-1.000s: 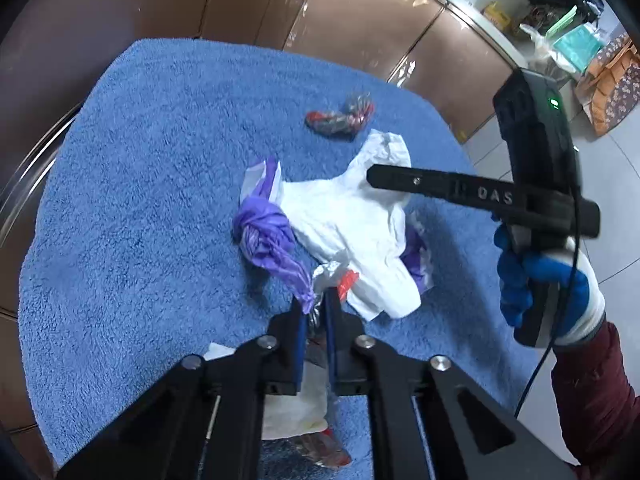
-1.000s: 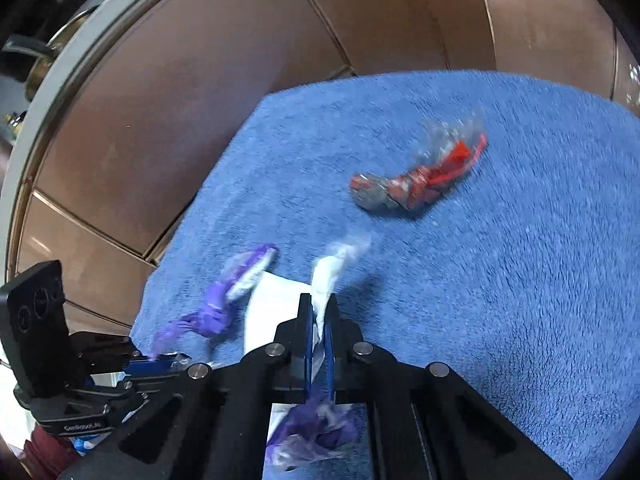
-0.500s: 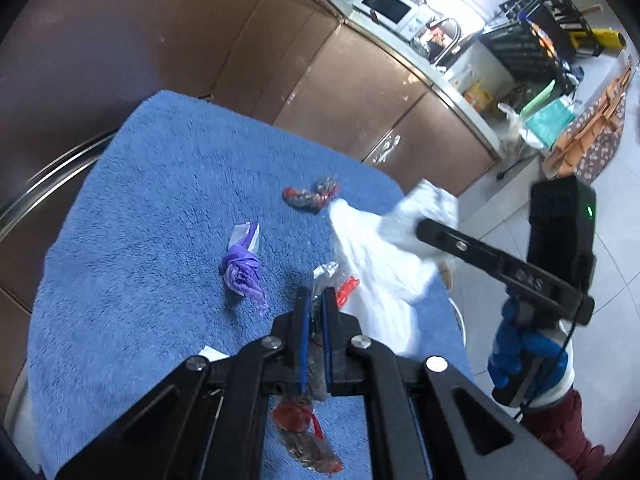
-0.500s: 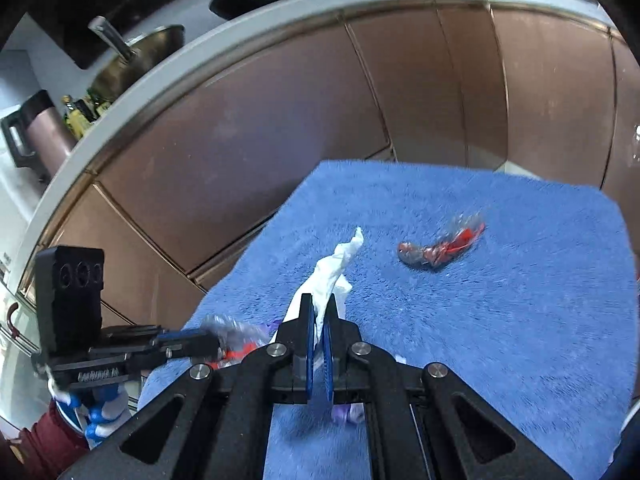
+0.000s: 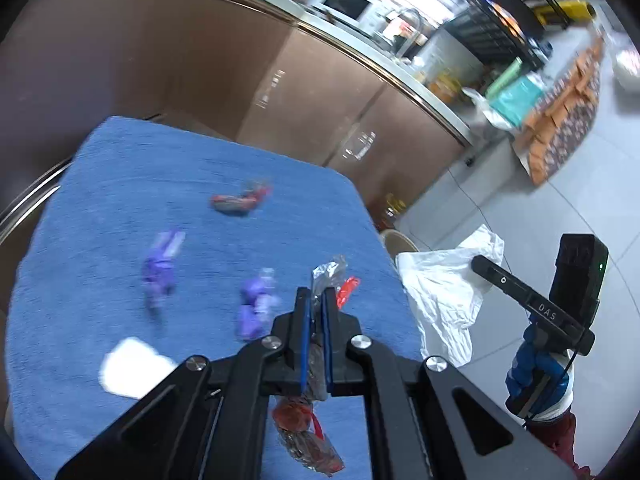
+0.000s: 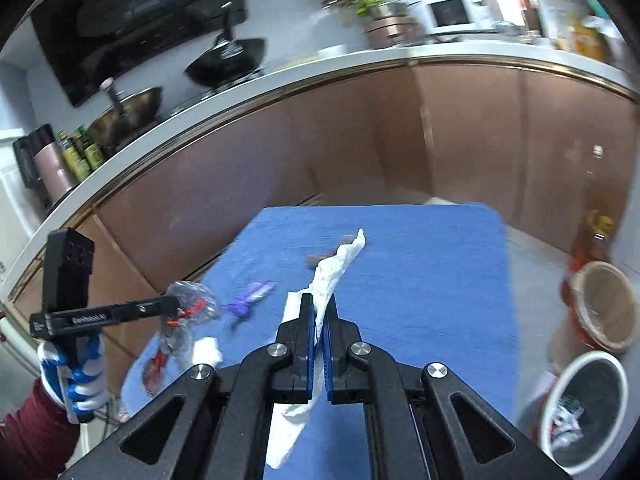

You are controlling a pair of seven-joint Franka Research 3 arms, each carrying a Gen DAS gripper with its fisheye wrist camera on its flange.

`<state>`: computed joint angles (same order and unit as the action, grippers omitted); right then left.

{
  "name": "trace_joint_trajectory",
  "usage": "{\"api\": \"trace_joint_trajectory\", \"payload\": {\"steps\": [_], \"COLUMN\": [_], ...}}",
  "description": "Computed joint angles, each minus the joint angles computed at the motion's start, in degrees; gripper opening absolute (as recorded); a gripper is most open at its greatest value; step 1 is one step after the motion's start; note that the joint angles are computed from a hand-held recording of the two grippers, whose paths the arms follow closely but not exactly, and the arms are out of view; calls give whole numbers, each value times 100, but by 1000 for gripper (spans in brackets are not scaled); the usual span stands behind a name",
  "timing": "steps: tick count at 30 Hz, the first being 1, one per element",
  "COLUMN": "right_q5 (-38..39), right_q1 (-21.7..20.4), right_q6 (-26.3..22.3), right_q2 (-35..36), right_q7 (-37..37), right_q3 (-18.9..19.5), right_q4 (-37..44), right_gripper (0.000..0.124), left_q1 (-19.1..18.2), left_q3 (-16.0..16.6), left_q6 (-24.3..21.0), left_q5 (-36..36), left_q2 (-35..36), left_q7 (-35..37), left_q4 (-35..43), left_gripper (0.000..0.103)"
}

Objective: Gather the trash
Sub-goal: 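Carry the wrapper and tissue over the black bin, then open both grippers to drop the wrapper and tissue into the bin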

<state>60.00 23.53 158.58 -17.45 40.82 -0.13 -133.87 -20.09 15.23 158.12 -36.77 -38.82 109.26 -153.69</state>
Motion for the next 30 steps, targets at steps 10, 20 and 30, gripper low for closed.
{"api": "trace_joint_trajectory", "payload": {"steps": [10,20,30], "right_q5": [-1008,-976,-2829], "right_q1": [-936,-1365,-2378], "right_q6": [928,1547,1753], "right_q2": [-484,877,1993], "right_q7": [873,1109,2493], "right_q3": [-393,-1063,-639], "right_q4": [-1015,-589,-155], "right_gripper": [4,4,9], "left_q1": [-1253,-1263,-1178], "left_q3": [-692,-1710,-2116], "left_q6": [-54,-653,-1645], "left_q5": [-1273,-762,693], "left_q2": [2583,5907,8675], "left_q7": [508,-187,-1650], "left_q4": [2029,5552,8987], "left_gripper": [5,5,36]}}
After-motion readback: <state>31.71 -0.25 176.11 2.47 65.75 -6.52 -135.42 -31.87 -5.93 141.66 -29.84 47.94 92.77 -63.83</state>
